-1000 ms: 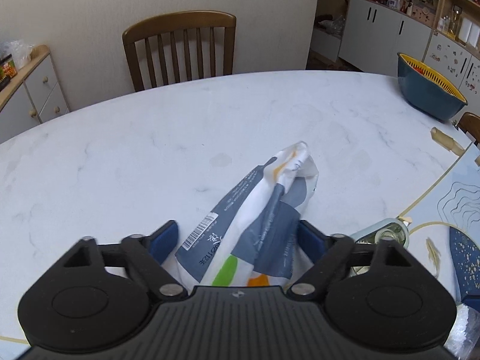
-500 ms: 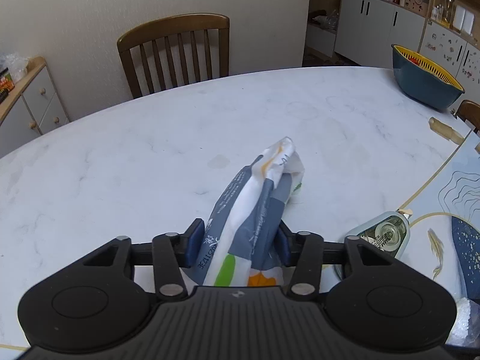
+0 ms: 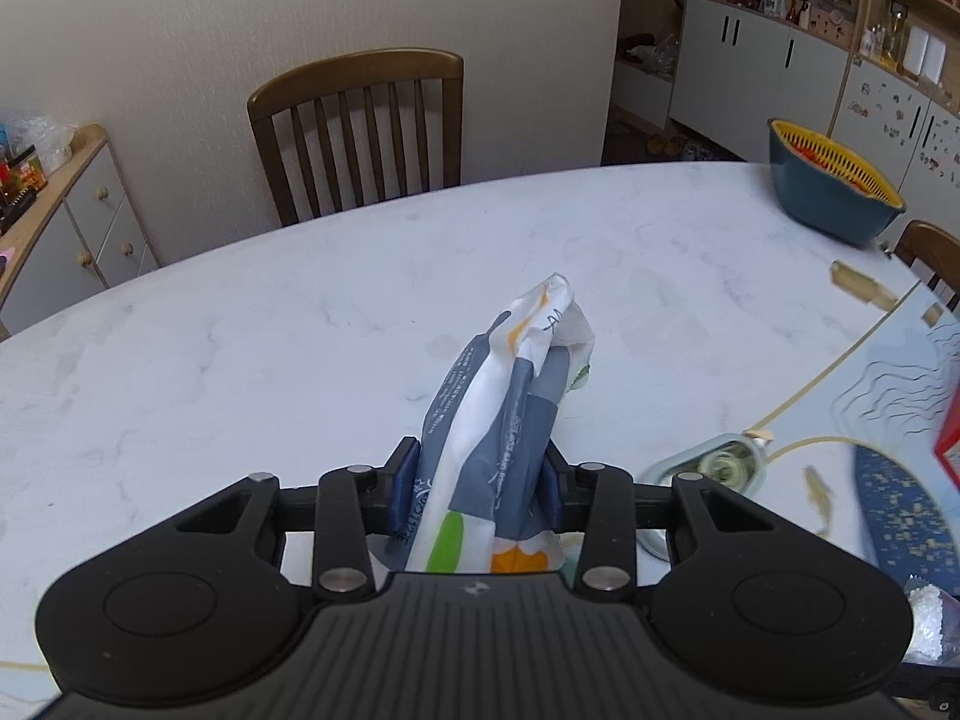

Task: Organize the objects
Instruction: 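Carry the snack bag and bead bag toward the red box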

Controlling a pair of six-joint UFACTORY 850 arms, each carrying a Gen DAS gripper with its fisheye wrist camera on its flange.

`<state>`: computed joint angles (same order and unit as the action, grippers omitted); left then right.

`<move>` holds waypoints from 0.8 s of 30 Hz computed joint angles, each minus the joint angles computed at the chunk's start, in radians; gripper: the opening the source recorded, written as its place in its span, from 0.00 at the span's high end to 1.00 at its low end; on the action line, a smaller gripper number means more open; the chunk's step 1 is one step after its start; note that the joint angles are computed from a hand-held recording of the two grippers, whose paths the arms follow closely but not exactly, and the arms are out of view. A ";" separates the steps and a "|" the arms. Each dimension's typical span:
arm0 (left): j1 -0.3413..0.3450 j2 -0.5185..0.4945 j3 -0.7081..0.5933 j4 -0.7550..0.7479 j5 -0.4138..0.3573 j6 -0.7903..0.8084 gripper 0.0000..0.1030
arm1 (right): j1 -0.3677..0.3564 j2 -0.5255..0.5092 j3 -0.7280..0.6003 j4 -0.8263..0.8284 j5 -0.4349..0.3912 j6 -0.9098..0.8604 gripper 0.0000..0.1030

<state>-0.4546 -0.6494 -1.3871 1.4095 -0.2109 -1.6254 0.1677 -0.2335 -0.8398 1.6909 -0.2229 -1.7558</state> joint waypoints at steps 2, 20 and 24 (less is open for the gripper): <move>-0.004 0.028 0.020 -0.026 0.004 0.013 0.63 | -0.008 0.028 0.016 -0.019 -0.014 0.015 0.66; -0.124 0.273 0.191 -0.369 -0.008 0.248 0.62 | -0.117 0.260 0.106 -0.329 -0.123 0.250 0.66; -0.166 0.298 0.192 -0.474 -0.030 0.325 0.62 | -0.165 0.291 0.112 -0.383 -0.163 0.283 0.66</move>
